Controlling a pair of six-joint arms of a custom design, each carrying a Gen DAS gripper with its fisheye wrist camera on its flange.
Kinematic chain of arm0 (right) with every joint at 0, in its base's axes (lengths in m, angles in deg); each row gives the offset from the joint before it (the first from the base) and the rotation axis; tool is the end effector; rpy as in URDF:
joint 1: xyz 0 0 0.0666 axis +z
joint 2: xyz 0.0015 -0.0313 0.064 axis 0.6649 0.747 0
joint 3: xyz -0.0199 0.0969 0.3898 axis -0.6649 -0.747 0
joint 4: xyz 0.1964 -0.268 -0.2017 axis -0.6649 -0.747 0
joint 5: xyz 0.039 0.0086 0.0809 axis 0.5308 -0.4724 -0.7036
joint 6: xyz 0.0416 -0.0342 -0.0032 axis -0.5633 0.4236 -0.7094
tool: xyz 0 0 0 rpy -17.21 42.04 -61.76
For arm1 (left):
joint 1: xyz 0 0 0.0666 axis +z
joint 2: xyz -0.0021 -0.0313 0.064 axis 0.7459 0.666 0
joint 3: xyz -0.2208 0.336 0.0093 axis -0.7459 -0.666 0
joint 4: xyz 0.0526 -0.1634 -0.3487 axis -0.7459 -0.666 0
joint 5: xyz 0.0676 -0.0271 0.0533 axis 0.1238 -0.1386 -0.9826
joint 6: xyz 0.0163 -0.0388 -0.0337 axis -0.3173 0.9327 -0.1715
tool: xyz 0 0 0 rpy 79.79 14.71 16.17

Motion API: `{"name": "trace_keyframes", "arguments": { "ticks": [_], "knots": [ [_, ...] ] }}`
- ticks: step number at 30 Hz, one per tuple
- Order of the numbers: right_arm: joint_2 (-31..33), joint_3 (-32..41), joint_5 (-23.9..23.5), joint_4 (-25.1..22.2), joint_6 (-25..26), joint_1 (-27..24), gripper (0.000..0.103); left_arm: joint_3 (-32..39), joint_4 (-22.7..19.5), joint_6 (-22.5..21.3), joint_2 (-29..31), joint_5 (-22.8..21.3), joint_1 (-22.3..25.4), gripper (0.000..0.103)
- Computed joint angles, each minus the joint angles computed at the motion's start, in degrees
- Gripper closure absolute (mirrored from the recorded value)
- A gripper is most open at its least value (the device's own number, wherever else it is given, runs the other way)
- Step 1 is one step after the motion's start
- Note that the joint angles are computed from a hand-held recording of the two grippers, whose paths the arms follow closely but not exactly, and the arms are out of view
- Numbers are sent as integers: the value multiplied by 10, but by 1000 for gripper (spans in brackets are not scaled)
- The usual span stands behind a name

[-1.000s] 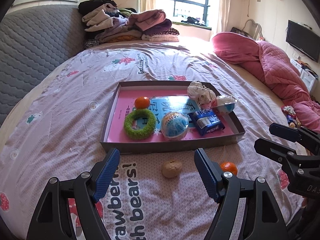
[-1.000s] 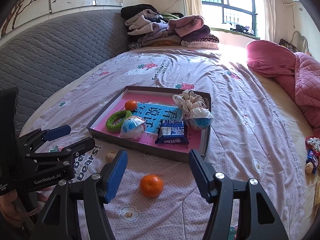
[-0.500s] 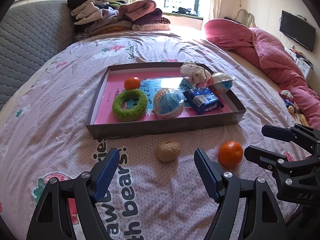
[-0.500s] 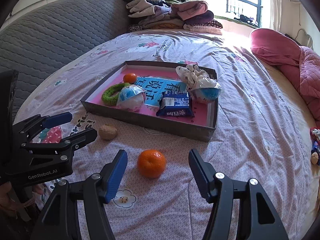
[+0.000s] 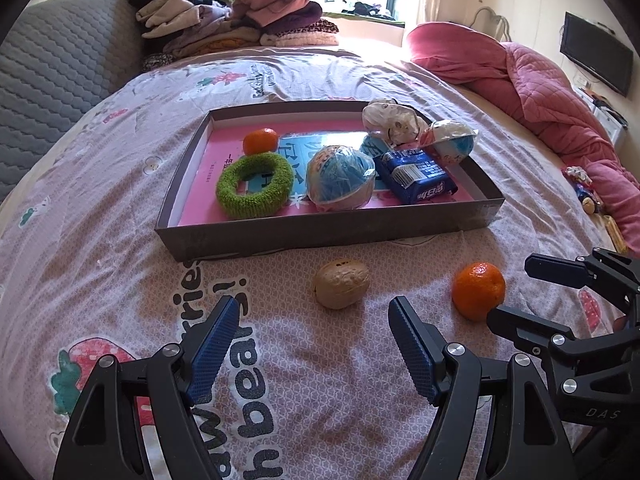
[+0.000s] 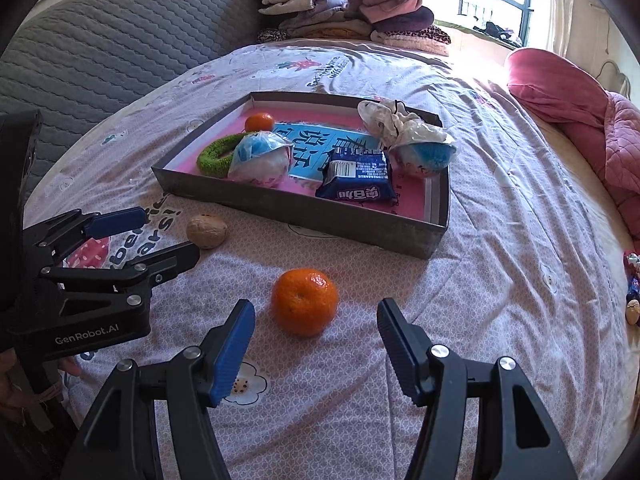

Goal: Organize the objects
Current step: 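Move left tool to walnut while right tool approaches orange on bed, then close left tool on walnut while right tool grasps orange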

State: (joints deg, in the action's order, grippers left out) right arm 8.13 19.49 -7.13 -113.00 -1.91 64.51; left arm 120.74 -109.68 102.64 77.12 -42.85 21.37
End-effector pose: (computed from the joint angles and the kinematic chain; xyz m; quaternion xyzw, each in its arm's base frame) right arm 0.3820 0.1674 0.3031 -0.3176 0.8991 0.1119 0.2796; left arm 0.3241 -0.1510 0.2877 -0.0922 0.9367 0.0028 0.3377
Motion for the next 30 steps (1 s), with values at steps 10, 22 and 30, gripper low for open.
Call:
{"name": "trace_keyframes", "arguments": {
  "ticks": [10,22,30],
  "knots": [
    [17,-9,23,28,-1,6,40,6,15,-12,26,7,17,25],
    [28,-15,13,57,-6,10,41,13,36,-7,59,32,35,25],
    [31,-17,15,66,7,20,61,10,50,-8,57,44,37,40]
  ]
}}
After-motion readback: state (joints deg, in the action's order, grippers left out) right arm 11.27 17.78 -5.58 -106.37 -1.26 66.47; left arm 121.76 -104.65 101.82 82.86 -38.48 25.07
